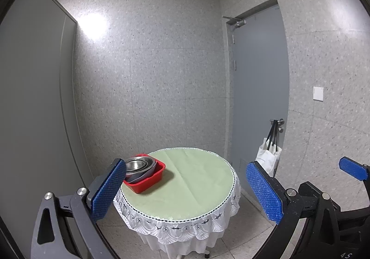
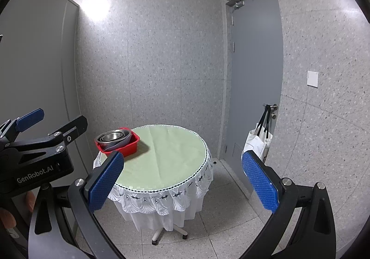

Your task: Organize plates and bowls

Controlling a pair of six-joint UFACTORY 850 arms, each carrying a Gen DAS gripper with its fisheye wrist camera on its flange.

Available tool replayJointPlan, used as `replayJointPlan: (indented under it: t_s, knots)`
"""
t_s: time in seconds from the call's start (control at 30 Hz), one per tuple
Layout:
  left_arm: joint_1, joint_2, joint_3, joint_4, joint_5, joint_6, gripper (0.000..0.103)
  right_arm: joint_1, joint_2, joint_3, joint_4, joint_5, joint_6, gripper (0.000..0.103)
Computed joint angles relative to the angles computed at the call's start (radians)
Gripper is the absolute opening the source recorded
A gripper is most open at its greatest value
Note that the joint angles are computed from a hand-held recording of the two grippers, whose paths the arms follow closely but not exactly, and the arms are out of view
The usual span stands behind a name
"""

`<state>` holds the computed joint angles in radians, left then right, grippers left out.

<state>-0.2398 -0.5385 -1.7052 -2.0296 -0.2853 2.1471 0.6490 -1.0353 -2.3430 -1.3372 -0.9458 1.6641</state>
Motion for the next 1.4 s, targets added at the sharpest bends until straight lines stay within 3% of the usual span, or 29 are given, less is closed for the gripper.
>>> replayJointPlan:
  t_s: [1.4]
  knots:
    - [0.029,-0.032,-0.025,0.034,-0.044,-0.019,0.102,-0.008,0.023,0.04,-0.019,0.009,0.023,0.103]
